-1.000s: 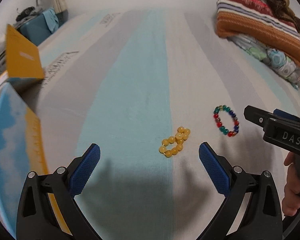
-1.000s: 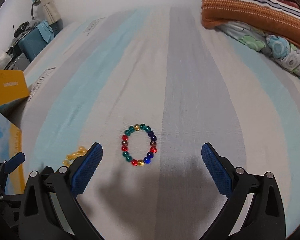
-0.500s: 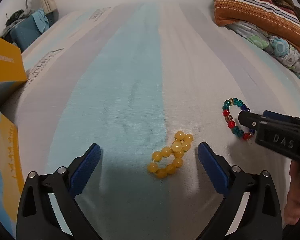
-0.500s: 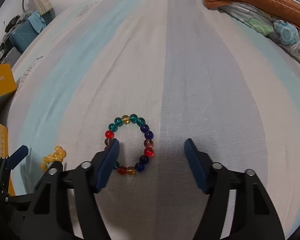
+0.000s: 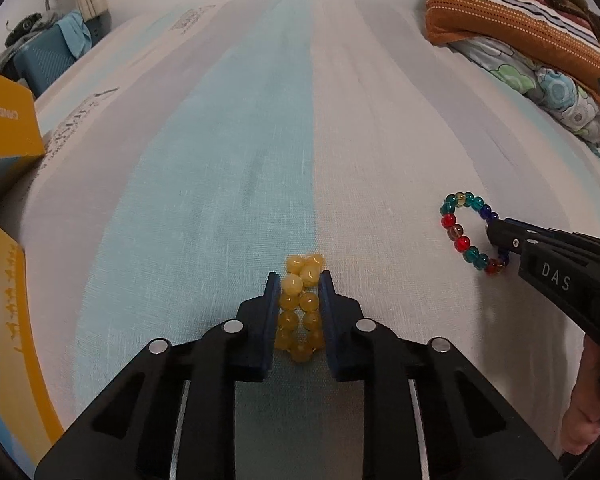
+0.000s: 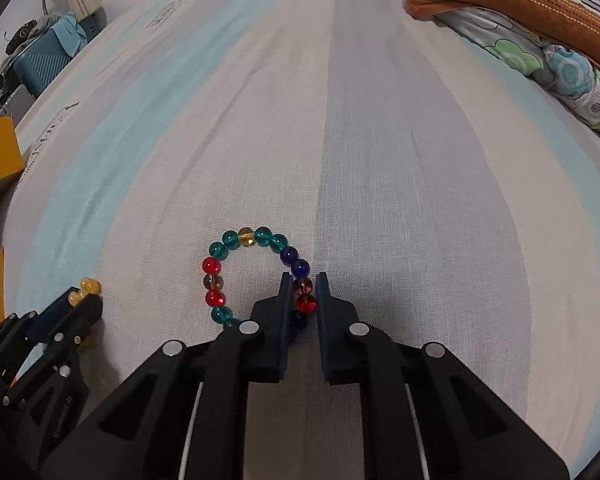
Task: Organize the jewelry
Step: 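Grasp the yellow amber bracelet with the left tool while the right tool grasps the multicolour glass bracelet, then lift and carry both held bracelets over the white box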
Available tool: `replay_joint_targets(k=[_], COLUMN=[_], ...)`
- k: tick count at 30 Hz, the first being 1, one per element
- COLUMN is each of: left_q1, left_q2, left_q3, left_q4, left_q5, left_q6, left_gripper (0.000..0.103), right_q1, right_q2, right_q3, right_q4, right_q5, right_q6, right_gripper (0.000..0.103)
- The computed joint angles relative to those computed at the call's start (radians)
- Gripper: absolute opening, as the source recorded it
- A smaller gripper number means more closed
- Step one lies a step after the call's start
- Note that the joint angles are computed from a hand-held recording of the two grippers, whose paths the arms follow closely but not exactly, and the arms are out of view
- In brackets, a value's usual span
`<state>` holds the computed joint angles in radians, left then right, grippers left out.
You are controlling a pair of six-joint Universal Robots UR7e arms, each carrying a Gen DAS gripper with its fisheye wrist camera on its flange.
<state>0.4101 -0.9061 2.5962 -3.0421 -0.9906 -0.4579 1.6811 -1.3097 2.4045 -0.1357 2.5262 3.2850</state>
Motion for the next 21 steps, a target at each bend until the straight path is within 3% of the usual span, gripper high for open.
replay_joint_targets(k=[1,14,21], left_q1=[0.003,0.000,-0.019], left_q2=[-0.009,-0.048,-0.102], left_q3=[-0.001,0.009,0.011], left_q4=[0.009,0.025,0.094], left_q5=[-0.005,-0.035,-0.038], left_q6=[0.001,0.005,-0.020], left_gripper=[0.009,0.009,0.009], right_q1=[0.001,0.045,0.105], right_q2=[-0.003,-0.006,0.015], right_q3=[0.002,0.005,-0.010], right_q4=[-0.001,0.001,0.045], right_q5=[-0.001,0.025,0.060], right_q6=[0.001,0.024,0.097], right_gripper=[0.010,0.009,0.009])
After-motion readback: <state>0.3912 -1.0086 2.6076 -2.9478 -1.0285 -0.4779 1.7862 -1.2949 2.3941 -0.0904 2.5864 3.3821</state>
